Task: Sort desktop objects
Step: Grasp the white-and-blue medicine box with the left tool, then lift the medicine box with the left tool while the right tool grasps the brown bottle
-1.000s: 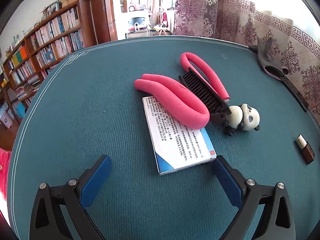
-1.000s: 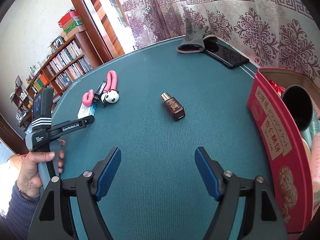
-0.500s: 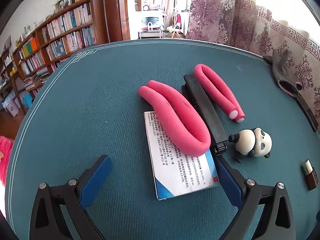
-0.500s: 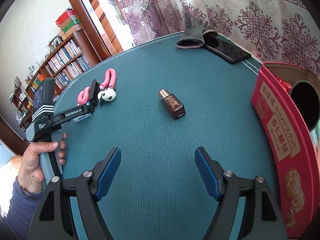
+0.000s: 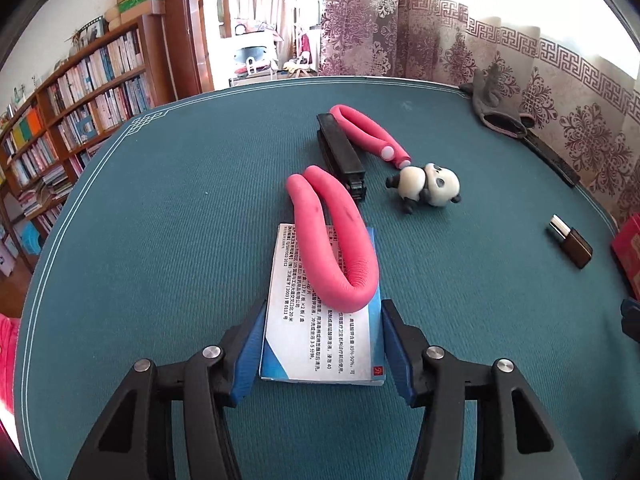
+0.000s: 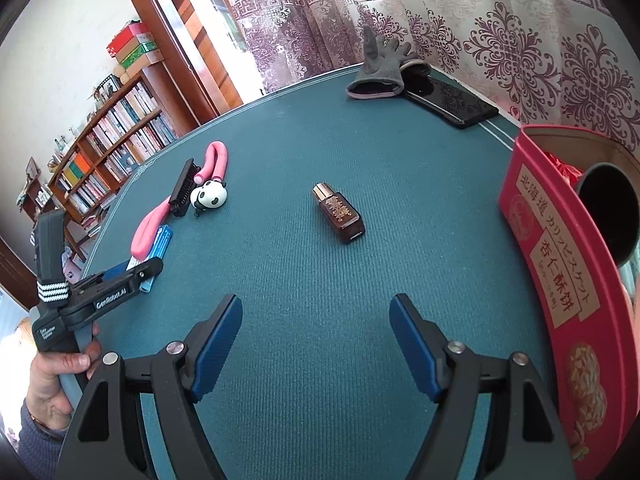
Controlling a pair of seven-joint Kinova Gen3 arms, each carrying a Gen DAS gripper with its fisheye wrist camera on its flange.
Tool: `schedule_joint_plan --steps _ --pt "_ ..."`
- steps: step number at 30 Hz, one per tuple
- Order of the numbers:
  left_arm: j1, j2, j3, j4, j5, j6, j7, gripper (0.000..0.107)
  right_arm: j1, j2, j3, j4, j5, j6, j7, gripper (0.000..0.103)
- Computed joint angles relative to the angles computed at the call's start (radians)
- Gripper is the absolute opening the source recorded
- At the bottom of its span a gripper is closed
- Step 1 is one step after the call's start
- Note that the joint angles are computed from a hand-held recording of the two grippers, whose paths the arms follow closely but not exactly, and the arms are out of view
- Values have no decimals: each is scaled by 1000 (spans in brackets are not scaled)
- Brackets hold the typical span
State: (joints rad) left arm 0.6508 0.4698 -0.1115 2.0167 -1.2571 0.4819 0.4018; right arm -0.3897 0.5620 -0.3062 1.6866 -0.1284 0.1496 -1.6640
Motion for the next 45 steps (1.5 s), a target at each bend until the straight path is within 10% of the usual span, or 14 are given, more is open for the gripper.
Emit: schedule_joint_plan --steps 5,14,31,41,45 --pt "21 -59 18 77 -84 -69 109 56 -30 2 21 -15 10 16 -3 79" --pt "25 -113 83 90 -246 60 265 56 -61 -11 35 -3 22 6 -7 79" --pt "-19 -152 260 103 -248 169 292 56 -179 94 228 -200 98 54 -88 78" --pt "-13 -132 262 96 -248 122 293 56 -276 163 339 -304 213 155 -170 22" --pt "-3 -134 263 90 -237 134 284 56 -193 131 237 -259 190 144 -141 22"
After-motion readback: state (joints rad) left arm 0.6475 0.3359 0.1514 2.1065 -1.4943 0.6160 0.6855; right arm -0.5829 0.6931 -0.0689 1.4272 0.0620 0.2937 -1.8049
